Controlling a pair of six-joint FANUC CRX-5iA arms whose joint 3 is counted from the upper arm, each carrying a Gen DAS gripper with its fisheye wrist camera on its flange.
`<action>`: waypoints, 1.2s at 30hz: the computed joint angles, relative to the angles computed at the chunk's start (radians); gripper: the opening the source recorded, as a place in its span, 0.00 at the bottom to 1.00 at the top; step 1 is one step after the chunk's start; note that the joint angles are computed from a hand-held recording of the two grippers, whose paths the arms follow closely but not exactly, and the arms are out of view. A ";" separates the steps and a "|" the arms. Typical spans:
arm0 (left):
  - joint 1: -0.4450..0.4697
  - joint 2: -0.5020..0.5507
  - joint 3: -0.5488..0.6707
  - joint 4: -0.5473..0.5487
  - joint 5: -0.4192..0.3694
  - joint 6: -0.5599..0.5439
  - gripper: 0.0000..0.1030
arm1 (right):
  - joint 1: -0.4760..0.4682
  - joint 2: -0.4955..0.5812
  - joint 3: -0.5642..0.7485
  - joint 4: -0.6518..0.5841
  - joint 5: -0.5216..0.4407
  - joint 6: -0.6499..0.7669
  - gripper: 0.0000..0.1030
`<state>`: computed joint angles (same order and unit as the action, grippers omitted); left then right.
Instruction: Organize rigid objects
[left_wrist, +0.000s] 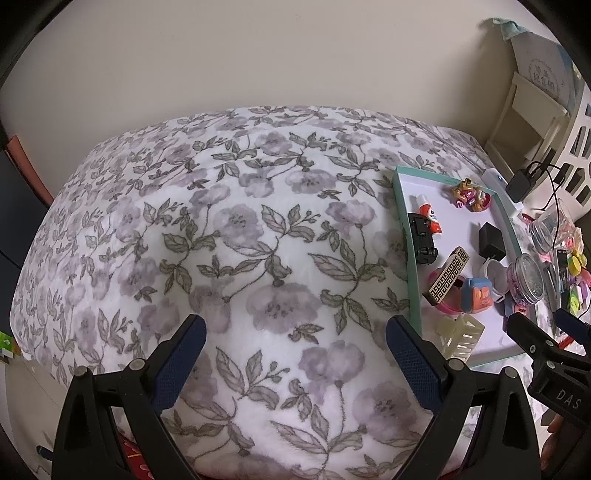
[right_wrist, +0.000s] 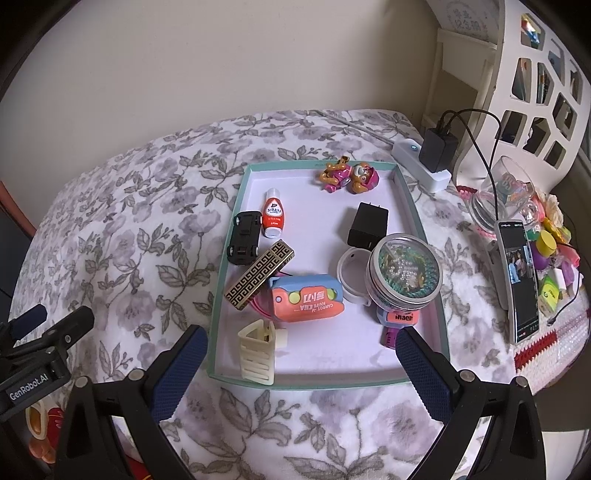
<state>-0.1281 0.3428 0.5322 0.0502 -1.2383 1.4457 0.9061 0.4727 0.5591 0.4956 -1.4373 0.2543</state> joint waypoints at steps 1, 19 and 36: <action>0.000 0.000 0.000 0.000 0.000 0.001 0.95 | 0.000 0.000 0.000 0.000 0.000 -0.001 1.00; 0.000 -0.014 -0.015 0.000 0.024 -0.023 0.95 | 0.001 0.003 0.006 0.010 -0.007 0.011 1.00; 0.003 -0.019 -0.018 -0.006 0.029 -0.011 0.95 | 0.001 0.005 0.011 0.011 -0.008 0.014 1.00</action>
